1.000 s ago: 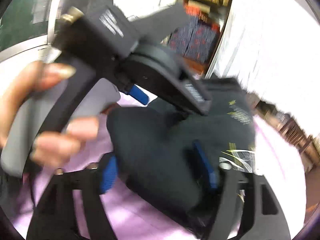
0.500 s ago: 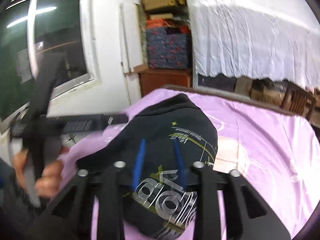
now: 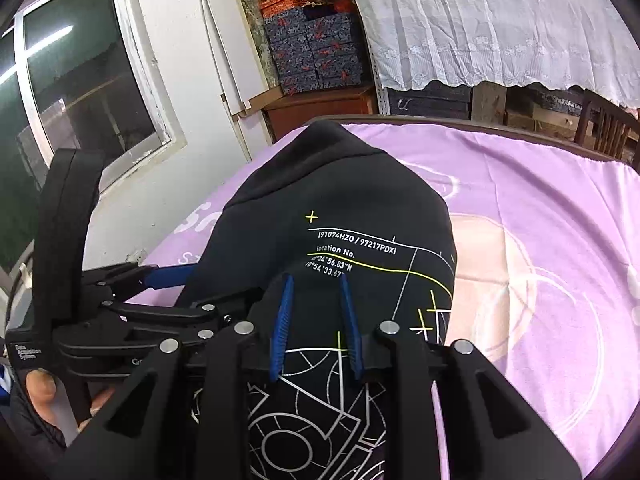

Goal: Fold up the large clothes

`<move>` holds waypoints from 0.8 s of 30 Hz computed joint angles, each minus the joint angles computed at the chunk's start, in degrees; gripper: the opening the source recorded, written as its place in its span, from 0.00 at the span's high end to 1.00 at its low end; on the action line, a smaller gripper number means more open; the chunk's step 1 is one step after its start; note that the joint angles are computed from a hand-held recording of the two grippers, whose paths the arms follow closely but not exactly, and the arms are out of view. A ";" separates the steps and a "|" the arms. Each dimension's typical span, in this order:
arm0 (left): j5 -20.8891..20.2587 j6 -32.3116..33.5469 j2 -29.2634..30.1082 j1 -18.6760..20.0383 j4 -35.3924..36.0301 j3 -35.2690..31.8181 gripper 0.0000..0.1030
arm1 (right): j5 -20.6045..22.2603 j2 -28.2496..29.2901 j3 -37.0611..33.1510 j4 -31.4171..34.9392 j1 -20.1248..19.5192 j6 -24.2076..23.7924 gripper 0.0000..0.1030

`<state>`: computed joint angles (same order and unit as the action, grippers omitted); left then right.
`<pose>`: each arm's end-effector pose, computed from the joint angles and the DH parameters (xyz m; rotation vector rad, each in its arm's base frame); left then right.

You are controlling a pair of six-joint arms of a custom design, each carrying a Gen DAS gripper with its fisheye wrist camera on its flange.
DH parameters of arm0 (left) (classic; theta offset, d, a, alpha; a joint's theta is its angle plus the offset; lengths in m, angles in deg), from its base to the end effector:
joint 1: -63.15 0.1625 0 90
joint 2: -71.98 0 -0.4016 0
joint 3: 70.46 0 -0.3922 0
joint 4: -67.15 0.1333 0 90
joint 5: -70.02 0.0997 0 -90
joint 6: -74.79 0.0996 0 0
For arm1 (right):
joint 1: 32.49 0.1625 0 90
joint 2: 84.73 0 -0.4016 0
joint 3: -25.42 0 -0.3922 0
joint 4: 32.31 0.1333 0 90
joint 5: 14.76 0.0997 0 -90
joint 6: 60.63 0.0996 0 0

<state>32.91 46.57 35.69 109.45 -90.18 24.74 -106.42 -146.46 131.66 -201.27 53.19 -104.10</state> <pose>-0.2840 -0.6051 0.0195 0.2308 2.3361 -0.8250 0.0842 -0.6165 0.2156 0.9166 -2.6149 0.7692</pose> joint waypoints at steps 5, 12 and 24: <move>6.70 0.34 -0.73 -5.73 -6.34 4.15 0.21 | 2.67 -3.97 3.30 -1.56 -0.84 -0.13 0.71; 17.66 1.06 2.82 -12.65 -9.06 6.13 0.20 | 8.44 -12.77 11.12 -4.55 -2.34 -1.28 0.71; 15.94 -10.36 2.94 -9.42 7.26 4.13 0.20 | 6.51 -14.09 13.26 -3.35 -4.79 -1.44 0.67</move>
<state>48.85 36.21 38.63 100.03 -82.92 28.87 -99.91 -160.55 144.93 -204.62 48.41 -105.54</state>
